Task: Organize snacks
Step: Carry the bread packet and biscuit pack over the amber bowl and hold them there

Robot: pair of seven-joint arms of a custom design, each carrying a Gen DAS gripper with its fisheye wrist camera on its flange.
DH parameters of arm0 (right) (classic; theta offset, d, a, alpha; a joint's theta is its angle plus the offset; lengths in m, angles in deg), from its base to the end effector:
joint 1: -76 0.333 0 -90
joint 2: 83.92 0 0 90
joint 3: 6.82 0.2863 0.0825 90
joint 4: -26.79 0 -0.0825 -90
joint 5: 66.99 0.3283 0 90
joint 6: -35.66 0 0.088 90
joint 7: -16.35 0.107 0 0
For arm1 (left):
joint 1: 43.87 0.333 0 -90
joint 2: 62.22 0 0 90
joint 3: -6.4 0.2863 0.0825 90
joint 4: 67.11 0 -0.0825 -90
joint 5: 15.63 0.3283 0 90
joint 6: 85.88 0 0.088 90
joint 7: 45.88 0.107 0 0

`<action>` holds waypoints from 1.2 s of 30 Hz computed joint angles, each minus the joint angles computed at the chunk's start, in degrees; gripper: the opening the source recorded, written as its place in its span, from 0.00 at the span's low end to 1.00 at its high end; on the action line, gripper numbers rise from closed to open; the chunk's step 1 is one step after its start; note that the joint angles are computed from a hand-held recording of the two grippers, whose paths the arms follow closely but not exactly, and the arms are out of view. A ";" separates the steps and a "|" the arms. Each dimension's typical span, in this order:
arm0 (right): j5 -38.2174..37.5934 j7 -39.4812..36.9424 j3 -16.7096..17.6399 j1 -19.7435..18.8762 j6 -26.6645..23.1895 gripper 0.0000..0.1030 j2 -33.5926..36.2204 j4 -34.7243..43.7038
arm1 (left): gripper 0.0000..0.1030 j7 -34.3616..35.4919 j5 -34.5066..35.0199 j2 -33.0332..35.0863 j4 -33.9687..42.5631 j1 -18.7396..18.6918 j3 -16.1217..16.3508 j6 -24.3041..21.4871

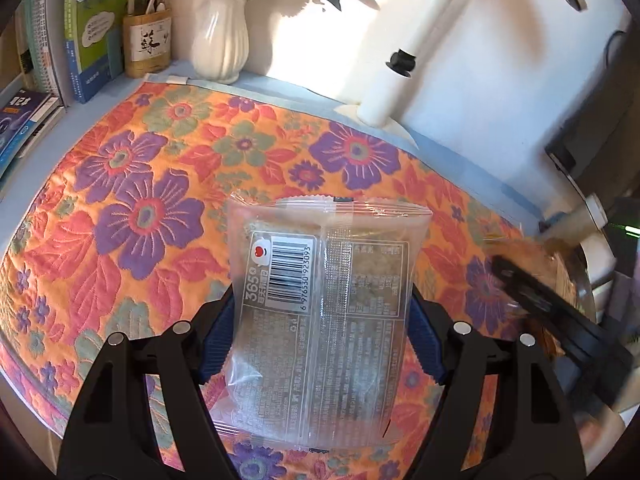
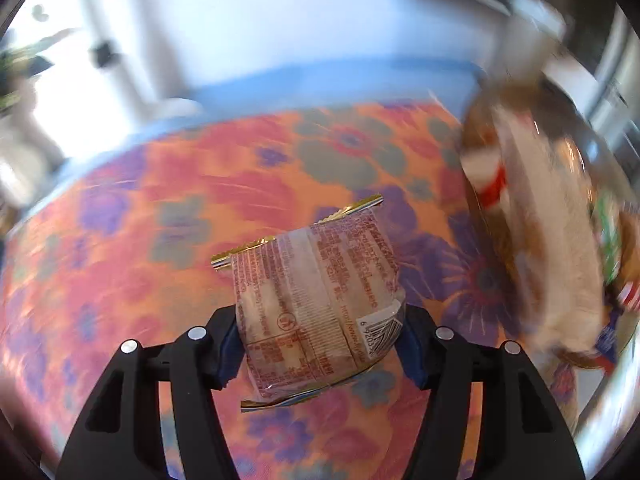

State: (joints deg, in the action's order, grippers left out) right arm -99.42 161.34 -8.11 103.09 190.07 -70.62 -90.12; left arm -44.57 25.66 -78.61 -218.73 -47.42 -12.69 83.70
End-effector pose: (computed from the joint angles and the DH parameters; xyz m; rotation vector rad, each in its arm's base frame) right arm 0.5060 0.2650 0.3782 -1.8761 1.9631 -0.5313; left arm 0.3619 -0.1998 0.3950 -2.3054 1.4276 -0.8228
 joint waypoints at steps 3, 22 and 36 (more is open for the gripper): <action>-2.90 -1.74 0.40 0.19 3.32 0.59 -3.78 -1.99 | 0.72 -2.26 3.07 0.90 2.51 1.45 -1.87 0.64; -2.36 -1.27 -1.46 -23.40 1.14 0.60 -28.53 -18.09 | 0.72 11.64 16.16 35.79 55.44 -13.48 -6.87 -14.81; 19.78 -17.28 -1.03 -28.27 1.88 0.60 -27.71 -19.15 | 0.72 33.70 -2.10 51.41 79.01 -22.93 -4.43 -21.53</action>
